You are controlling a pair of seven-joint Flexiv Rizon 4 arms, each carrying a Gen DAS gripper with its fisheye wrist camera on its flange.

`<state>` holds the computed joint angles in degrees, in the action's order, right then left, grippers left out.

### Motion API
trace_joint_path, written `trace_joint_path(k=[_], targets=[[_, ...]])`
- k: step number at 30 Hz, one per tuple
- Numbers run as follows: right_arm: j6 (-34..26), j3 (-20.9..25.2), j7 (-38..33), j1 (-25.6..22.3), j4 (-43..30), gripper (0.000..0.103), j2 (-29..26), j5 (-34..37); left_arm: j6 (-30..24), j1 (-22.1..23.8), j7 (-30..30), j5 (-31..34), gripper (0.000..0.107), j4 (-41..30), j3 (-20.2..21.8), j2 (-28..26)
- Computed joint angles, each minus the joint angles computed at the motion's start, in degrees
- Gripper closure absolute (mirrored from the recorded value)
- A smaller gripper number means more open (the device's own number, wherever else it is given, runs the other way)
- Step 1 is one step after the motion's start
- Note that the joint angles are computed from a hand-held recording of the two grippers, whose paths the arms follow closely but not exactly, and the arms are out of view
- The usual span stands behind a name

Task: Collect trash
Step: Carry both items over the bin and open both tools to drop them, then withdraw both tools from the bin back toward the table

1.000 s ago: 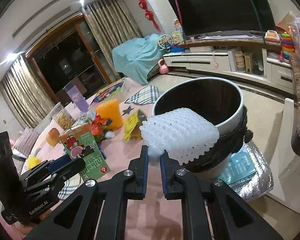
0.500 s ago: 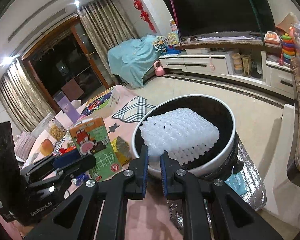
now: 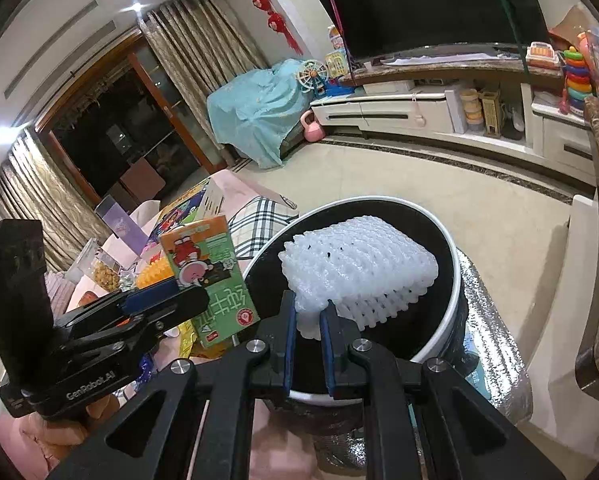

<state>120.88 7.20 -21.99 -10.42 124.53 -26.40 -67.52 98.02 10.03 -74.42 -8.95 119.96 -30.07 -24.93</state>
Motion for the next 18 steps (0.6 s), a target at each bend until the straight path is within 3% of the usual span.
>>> trace_joint_path(k=[7,10,13,15,18], targets=[[0.5,-2.7,10.8,-0.7,-5.1,0.088,-3.0,-12.0,-5.0,-2.2,2.7,-2.4,0.075,-3.0,1.7,-2.0],[1.2,-5.2,14.6,0.4,-5.8,0.086,-3.0,-14.8,-7.4,-5.6,3.6,-4.0,0.071,-4.0,5.3,-1.6],[2.5,-7.5,16.0,1.5,-5.6,0.079,-2.7,-15.2,-6.7,-5.2,5.1,-6.4,0.053,-2.8,4.8,-1.1],[2.7,-8.2,15.2,2.3,-4.6,0.066,-2.0,-13.8,-4.8,-4.3,5.3,-7.6,0.051,-1.6,3.9,-0.9],[2.7,-8.5,15.1,2.5,-4.1,0.065,-1.7,-13.7,-1.9,-0.2,4.4,-8.3,0.051,1.1,-0.3,-0.1]])
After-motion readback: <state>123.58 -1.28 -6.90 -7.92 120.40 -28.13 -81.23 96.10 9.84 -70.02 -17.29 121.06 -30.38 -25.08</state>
